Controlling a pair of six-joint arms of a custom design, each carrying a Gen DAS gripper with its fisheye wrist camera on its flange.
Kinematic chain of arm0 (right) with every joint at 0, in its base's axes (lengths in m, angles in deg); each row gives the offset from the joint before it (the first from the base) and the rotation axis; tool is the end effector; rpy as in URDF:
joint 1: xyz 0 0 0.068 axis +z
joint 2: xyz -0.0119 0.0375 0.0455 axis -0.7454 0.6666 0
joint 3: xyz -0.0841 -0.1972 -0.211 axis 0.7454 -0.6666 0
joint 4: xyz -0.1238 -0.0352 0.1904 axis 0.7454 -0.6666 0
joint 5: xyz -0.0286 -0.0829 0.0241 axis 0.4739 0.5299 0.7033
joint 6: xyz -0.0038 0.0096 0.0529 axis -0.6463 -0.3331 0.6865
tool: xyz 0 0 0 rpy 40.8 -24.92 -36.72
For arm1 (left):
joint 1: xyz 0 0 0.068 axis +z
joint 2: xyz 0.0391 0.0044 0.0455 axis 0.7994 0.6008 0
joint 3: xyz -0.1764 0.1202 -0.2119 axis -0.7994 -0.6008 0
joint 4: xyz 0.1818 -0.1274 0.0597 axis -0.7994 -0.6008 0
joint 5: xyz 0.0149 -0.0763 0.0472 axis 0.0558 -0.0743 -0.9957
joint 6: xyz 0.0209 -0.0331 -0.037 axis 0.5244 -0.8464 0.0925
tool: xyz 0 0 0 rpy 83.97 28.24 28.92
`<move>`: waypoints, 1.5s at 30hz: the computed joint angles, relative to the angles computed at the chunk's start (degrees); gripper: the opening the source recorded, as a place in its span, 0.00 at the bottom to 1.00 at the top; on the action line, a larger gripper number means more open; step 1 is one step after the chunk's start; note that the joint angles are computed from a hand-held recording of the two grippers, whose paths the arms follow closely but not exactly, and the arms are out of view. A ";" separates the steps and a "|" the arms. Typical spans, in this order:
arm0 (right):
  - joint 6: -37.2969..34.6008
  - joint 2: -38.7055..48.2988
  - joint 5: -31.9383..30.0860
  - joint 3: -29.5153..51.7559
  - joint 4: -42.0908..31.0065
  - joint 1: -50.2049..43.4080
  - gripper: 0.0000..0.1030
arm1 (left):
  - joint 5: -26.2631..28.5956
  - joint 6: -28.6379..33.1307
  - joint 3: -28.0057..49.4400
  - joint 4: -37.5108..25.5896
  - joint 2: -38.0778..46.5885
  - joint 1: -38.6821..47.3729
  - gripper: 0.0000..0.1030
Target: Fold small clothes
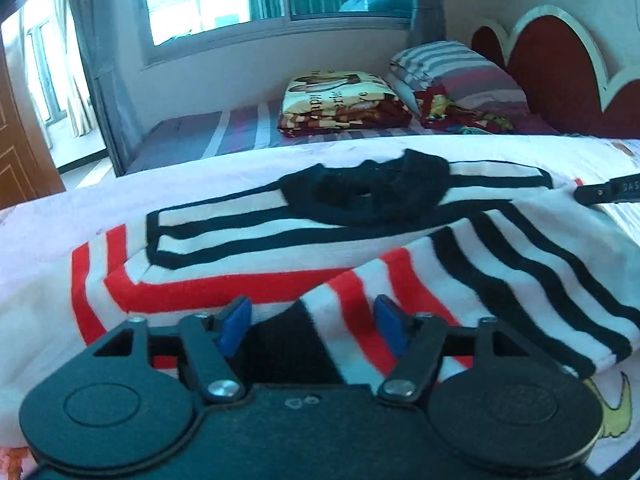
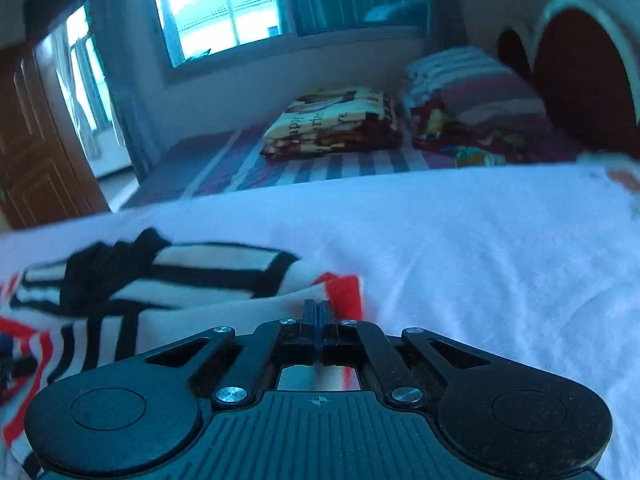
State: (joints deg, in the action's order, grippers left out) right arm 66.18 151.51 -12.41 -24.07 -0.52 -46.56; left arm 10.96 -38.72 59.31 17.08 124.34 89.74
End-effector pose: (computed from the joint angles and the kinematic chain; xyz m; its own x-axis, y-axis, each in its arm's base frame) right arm 0.2996 0.0249 0.1446 -0.6400 -0.0665 -0.7655 -0.4065 0.8747 0.2638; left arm 0.1518 0.1007 0.1605 -0.6586 -0.0332 -0.7518 -0.1720 0.9792 0.1074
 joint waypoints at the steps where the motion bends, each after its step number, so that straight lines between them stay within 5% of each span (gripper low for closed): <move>1: -1.32 -0.34 0.20 0.23 -0.53 -0.24 0.00 | 1.04 -0.09 0.13 -0.10 0.43 1.22 0.71; 3: -2.62 -2.49 3.54 -0.70 -1.58 0.46 0.00 | -0.27 -1.40 0.79 -2.56 -1.73 1.27 0.61; 5: -2.74 -5.79 -1.13 -3.05 -2.26 -1.10 0.00 | -1.80 -4.30 0.48 -4.56 -6.82 -0.96 0.57; 8: -4.17 -10.44 -2.72 -7.91 -1.01 0.87 0.00 | -3.34 -10.67 1.78 -8.45 -10.59 -10.53 0.63; 12: -5.70 -9.80 1.00 -13.25 2.89 2.94 0.00 | -14.79 -13.08 3.12 -9.51 -4.24 -29.10 0.69; 13: -6.18 -10.63 0.97 -13.67 2.01 2.10 0.00 | -15.38 -14.04 0.52 -4.90 -3.99 -29.46 0.69; 16: -8.50 -18.80 -5.31 -15.63 -4.04 -4.16 0.00 | -11.99 -12.99 -0.72 -10.15 -12.21 -25.26 0.59; 20: -18.36 -30.21 -12.98 -19.30 -16.73 -14.02 0.00 | -2.87 -6.28 -3.25 -22.72 -28.96 -10.83 0.70; 22: -20.44 -29.86 -12.19 -21.41 -17.95 -14.47 0.00 | -4.03 -3.96 -4.33 -23.98 -29.55 -9.08 0.71; 24: -17.45 -28.15 -10.70 -26.32 -8.86 -13.44 0.00 | -0.68 -2.77 -5.58 -21.13 -27.01 -5.00 0.74; 27: -13.03 -33.32 -6.20 -23.88 -14.86 -9.92 0.00 | 0.80 -3.01 -0.63 -27.49 -27.13 -3.37 0.67; 32: -14.37 -43.36 -6.34 -22.91 -25.98 -11.38 0.00 | 16.42 6.15 1.39 -30.84 -29.09 21.14 0.66; 37: -6.22 -44.48 -0.81 -26.89 -20.66 -7.56 0.00 | 16.34 5.78 9.39 -26.95 -6.27 23.36 0.44; 39: -1.49 -45.17 2.69 -28.22 -17.89 -4.67 0.00 | 19.29 6.19 12.20 -27.98 -1.43 23.80 0.43; 40: 0.87 -46.44 4.57 -28.84 -16.83 -3.11 0.00 | 19.98 6.62 13.51 -28.72 -0.03 23.11 0.35; 41: 2.89 -47.55 6.14 -29.05 -16.18 -1.77 0.00 | 19.92 7.01 14.21 -28.77 0.36 22.30 0.05; 45: 7.39 -43.48 13.38 -28.17 -13.83 5.78 0.00 | 21.87 7.23 14.87 -24.37 -0.70 21.32 0.05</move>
